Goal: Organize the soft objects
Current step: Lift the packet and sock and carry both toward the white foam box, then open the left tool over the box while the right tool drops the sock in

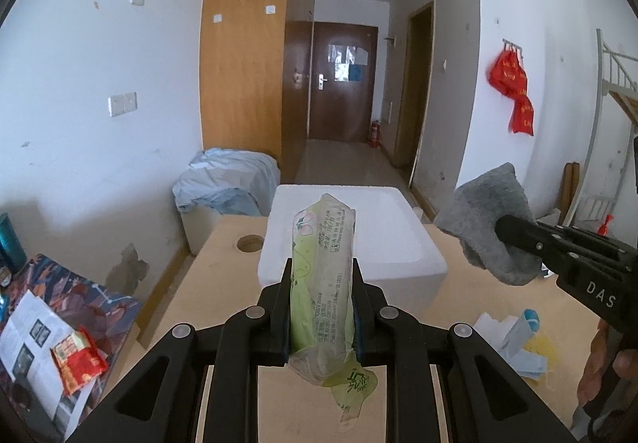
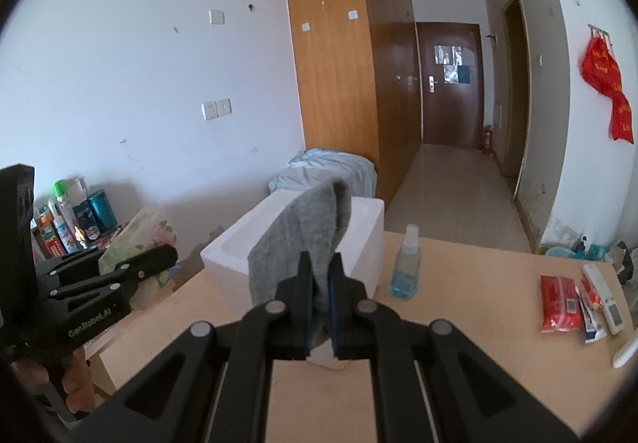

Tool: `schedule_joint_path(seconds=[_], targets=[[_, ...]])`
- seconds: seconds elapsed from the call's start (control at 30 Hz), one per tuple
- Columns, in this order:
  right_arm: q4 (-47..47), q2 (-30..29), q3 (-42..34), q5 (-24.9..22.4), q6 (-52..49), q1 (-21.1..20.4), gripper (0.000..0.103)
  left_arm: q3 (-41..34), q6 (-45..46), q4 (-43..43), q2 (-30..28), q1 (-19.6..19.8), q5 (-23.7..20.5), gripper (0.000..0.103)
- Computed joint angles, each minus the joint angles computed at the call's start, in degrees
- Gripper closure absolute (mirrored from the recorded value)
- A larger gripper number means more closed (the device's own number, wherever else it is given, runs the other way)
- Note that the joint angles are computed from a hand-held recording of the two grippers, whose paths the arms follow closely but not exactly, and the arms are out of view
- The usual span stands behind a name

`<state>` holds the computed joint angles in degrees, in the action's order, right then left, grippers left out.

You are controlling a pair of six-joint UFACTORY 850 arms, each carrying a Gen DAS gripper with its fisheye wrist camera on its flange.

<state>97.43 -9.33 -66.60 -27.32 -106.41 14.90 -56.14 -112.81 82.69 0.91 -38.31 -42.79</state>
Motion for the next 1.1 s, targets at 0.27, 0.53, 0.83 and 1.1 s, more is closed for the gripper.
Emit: schedule_joint_path(seconds=[0.27, 0.53, 0.83, 1.1], targets=[[-4.5, -3.6, -4.8, 1.4, 3.3, 1.0, 0.094, -3.5, 2.8, -0.2, -2.9, 4.0, 4.5, 0.080], [-8.0, -7.4, -9.2, 0.9, 6.4, 1.1, 0.094, -7.0, 4.8, 0.2, -6.2, 7.8, 9.6, 0.081], [-6.6, -9.2, -11.4, 1.6, 4.9, 1.5, 0.094, -9.8, 6.6, -0.5, -9.1, 10.4, 13.0, 0.081], [-6.5, -10.3, -12.6, 2.4, 5.3, 1.8, 0.094, -11.7, 9.2, -1.5, -11.5, 11.4, 14.5, 0.081]])
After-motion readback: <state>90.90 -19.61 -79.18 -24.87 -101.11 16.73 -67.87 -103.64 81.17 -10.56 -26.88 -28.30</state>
